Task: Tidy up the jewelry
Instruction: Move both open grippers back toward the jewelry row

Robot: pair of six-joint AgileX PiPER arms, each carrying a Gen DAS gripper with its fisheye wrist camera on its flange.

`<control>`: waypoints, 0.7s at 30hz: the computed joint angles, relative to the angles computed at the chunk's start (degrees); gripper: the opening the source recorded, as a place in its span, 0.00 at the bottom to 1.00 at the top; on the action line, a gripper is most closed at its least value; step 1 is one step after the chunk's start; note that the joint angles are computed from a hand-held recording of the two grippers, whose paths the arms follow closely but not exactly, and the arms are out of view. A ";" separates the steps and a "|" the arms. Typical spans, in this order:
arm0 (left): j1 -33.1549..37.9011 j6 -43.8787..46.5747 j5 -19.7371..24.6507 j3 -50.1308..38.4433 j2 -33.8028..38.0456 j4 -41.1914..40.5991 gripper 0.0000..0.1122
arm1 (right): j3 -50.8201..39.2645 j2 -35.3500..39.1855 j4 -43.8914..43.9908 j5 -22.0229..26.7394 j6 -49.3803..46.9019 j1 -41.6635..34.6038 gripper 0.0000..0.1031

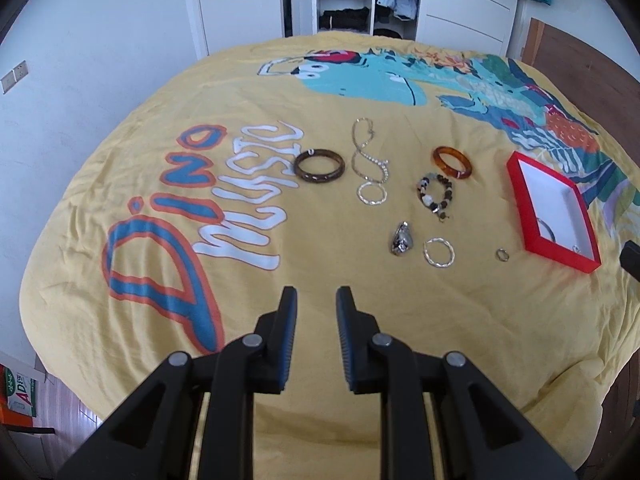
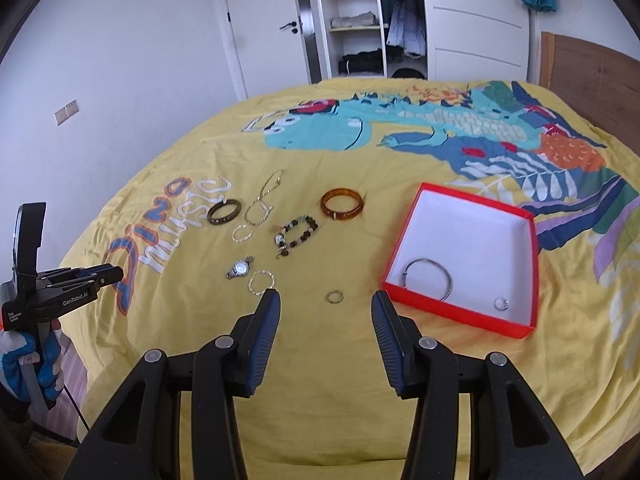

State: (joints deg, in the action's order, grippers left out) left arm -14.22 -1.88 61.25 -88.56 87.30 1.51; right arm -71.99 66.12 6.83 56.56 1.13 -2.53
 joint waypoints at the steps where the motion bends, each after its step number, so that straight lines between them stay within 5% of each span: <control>1: -0.10 -0.07 -0.18 0.11 0.37 -0.13 0.17 | 0.45 0.45 0.29 -0.42 -0.21 0.05 0.45; 21: -1.64 0.74 -2.47 -0.74 8.73 -2.50 0.17 | 5.39 8.38 8.25 -6.34 -7.47 -2.89 0.44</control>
